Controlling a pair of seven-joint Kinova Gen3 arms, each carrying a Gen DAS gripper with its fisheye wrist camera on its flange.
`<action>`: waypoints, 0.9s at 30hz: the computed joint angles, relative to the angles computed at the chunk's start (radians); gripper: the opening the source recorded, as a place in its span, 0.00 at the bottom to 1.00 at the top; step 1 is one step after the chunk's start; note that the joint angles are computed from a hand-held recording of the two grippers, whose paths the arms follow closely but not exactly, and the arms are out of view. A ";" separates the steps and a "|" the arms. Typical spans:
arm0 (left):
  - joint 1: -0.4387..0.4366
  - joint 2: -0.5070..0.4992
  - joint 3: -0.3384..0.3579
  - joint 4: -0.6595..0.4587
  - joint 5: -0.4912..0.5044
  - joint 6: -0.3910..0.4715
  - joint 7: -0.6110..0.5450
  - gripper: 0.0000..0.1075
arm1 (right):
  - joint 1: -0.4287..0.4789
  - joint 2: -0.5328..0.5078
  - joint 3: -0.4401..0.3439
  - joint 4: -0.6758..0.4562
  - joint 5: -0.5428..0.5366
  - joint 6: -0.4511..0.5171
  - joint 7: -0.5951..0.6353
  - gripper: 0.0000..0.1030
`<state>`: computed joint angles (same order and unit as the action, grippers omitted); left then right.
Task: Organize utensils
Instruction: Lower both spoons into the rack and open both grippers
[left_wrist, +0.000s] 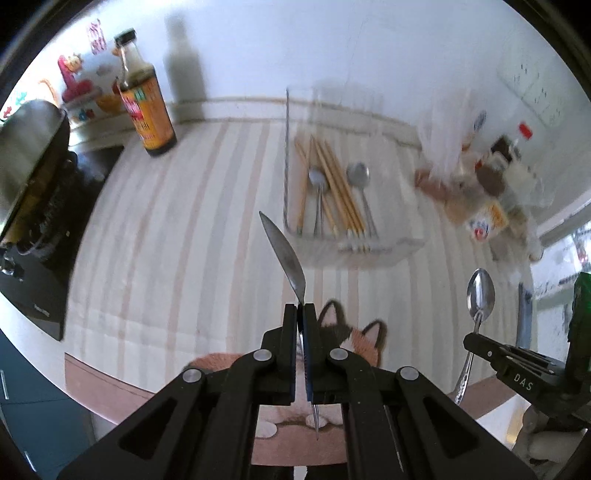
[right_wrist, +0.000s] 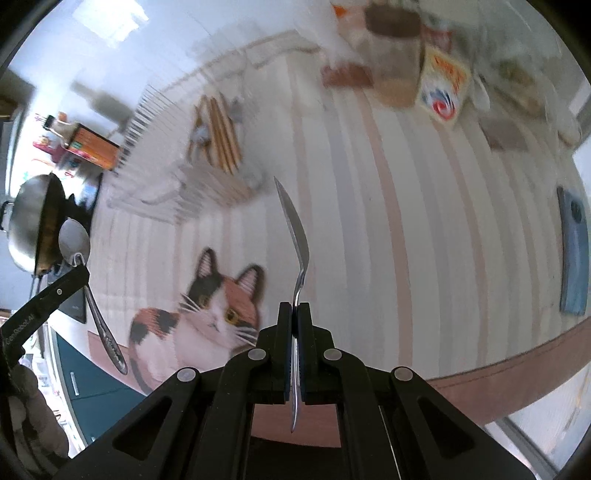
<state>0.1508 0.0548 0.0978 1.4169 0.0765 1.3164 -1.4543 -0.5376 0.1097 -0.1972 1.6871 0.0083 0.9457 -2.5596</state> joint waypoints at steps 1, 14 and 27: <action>-0.001 0.002 0.000 -0.013 0.001 0.004 0.000 0.01 | 0.002 -0.001 0.002 -0.012 0.003 0.004 0.007 0.03; 0.010 0.170 0.003 -0.354 0.011 0.072 0.014 0.00 | 0.042 0.114 0.047 -0.376 0.050 0.125 0.185 0.03; 0.020 0.592 -0.001 -0.824 0.074 0.330 0.075 0.01 | 0.135 0.475 0.084 -0.810 -0.111 0.283 0.404 0.03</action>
<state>0.1711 0.6463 0.0971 0.5932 0.1504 1.6467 -1.3797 -0.4025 0.5845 -0.1128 0.8773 -0.1031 1.2287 -2.1555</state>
